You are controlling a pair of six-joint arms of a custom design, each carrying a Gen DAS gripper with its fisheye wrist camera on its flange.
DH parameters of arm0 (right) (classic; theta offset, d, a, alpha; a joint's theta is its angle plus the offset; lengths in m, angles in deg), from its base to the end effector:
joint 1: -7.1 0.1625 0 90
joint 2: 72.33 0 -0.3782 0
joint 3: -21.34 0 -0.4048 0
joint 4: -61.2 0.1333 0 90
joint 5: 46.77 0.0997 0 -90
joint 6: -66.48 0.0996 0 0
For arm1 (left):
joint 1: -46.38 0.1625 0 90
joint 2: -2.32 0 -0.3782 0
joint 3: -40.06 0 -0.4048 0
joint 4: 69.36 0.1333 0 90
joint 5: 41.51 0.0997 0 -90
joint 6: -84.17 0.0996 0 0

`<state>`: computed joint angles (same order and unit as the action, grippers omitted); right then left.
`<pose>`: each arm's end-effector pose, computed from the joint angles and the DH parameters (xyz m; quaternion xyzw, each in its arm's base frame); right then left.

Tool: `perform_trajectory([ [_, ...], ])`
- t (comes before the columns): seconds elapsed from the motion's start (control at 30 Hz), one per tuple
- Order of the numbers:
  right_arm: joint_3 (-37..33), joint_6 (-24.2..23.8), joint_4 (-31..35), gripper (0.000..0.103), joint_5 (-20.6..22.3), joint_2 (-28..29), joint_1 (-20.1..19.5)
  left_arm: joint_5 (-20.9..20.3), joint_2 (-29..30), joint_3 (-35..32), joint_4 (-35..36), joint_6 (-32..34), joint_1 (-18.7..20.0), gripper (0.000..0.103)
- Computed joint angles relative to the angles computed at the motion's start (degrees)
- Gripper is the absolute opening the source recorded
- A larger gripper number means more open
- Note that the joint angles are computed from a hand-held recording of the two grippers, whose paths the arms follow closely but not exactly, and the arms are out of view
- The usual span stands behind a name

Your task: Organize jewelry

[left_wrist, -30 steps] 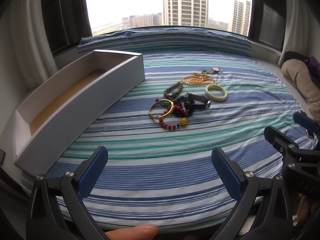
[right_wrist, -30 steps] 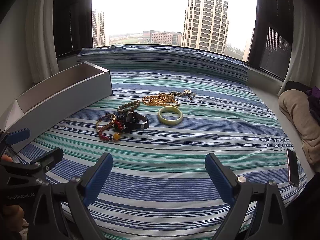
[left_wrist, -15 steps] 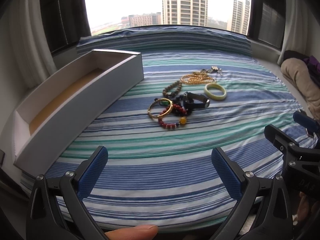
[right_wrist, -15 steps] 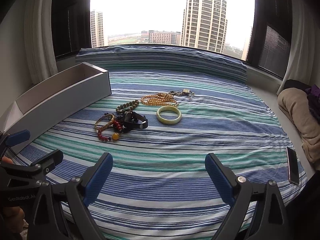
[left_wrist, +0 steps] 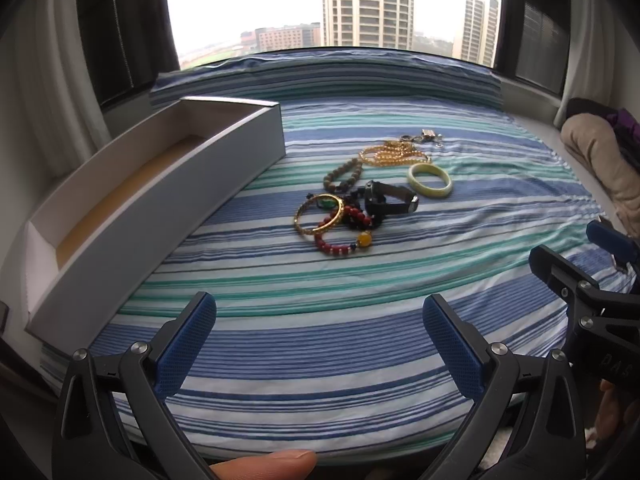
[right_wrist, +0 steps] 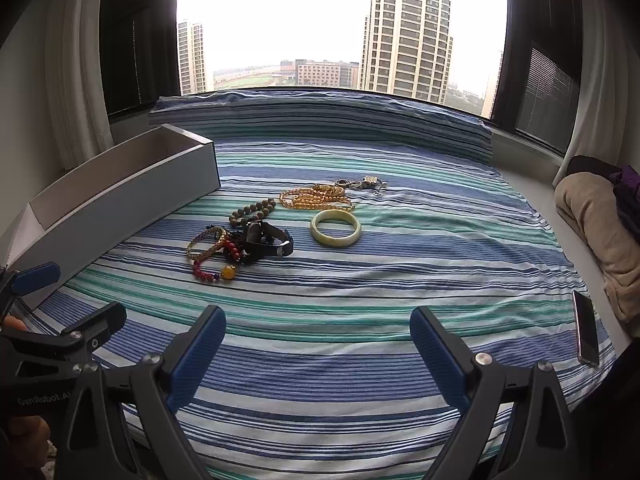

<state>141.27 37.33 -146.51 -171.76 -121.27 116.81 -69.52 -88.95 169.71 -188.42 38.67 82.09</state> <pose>0.2431 -0.4526 0.0816 0.2536 -0.8465 0.3542 0.3062 -0.1955 -0.4130 0.2270 0.1072 0.8487 -0.3477 0.3839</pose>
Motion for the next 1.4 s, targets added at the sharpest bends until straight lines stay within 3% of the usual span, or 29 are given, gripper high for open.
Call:
perform_trajectory([
  [0.5, -0.29, 0.28, 0.37, 0.095, -0.63, -0.13, -0.15, -0.82, 0.05, -0.16, -0.33, -1.00, 0.85, 0.103],
  [0.87, -0.45, 0.20, 0.30, 0.095, -0.95, -0.24, -0.17, -1.41, 0.51, 0.60, -5.66, 4.23, 1.04, 0.103],
  [1.23, -1.32, 0.41, 1.78, 0.095, -0.64, 0.38, -0.47, -3.68, 1.40, -0.66, -4.75, 5.92, 3.09, 0.103],
  [1.4, -1.80, 0.86, 2.69, 0.095, -0.44, 0.81, -1.25, -5.29, 2.58, -2.75, -5.35, 7.67, 6.19, 0.103],
])
